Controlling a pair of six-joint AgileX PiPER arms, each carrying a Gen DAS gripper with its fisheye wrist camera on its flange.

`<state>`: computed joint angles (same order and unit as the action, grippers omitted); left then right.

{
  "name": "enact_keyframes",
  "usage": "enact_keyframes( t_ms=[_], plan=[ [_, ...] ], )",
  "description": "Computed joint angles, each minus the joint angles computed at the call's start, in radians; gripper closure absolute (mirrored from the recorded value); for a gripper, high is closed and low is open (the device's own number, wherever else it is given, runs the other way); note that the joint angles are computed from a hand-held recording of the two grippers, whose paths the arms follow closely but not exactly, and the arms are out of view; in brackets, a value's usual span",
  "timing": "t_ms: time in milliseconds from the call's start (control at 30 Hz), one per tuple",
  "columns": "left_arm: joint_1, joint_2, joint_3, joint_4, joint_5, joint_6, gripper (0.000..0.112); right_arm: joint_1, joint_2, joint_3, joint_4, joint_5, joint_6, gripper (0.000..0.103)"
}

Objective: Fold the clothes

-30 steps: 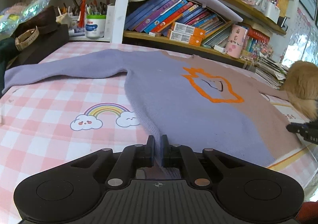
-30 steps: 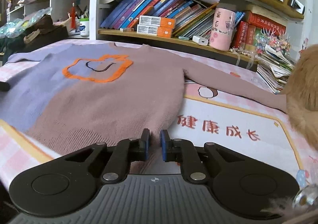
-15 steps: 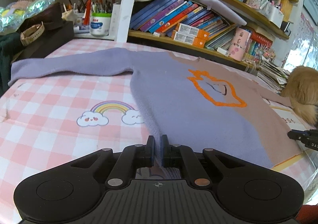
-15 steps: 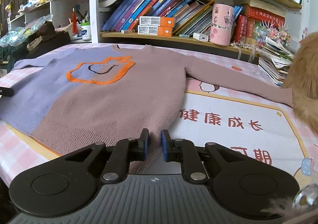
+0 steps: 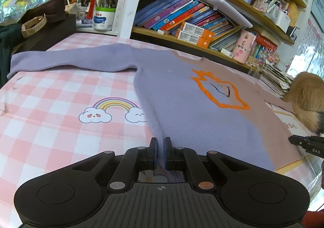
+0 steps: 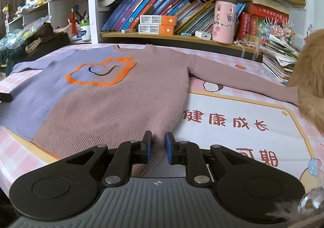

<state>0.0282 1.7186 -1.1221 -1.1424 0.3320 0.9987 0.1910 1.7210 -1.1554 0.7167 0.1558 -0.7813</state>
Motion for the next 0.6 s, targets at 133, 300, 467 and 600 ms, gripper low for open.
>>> enact_keyframes(
  t_ms=[133, 300, 467, 600],
  plan=[
    [-0.001, -0.003, 0.014, -0.048, -0.010, 0.049, 0.107, 0.003, -0.001, -0.001, -0.051, -0.001, 0.049, 0.088],
    [0.002, -0.006, 0.027, -0.113, -0.011, 0.114, 0.107, 0.009, 0.001, -0.007, -0.141, -0.004, 0.133, 0.088],
    [0.000, -0.009, 0.050, -0.227, -0.022, 0.232, 0.107, 0.014, 0.000, -0.007, -0.197, -0.008, 0.189, 0.088],
    [-0.002, -0.012, 0.063, -0.293, -0.028, 0.309, 0.107, 0.020, 0.001, -0.011, -0.284, -0.007, 0.276, 0.088]
  ],
)
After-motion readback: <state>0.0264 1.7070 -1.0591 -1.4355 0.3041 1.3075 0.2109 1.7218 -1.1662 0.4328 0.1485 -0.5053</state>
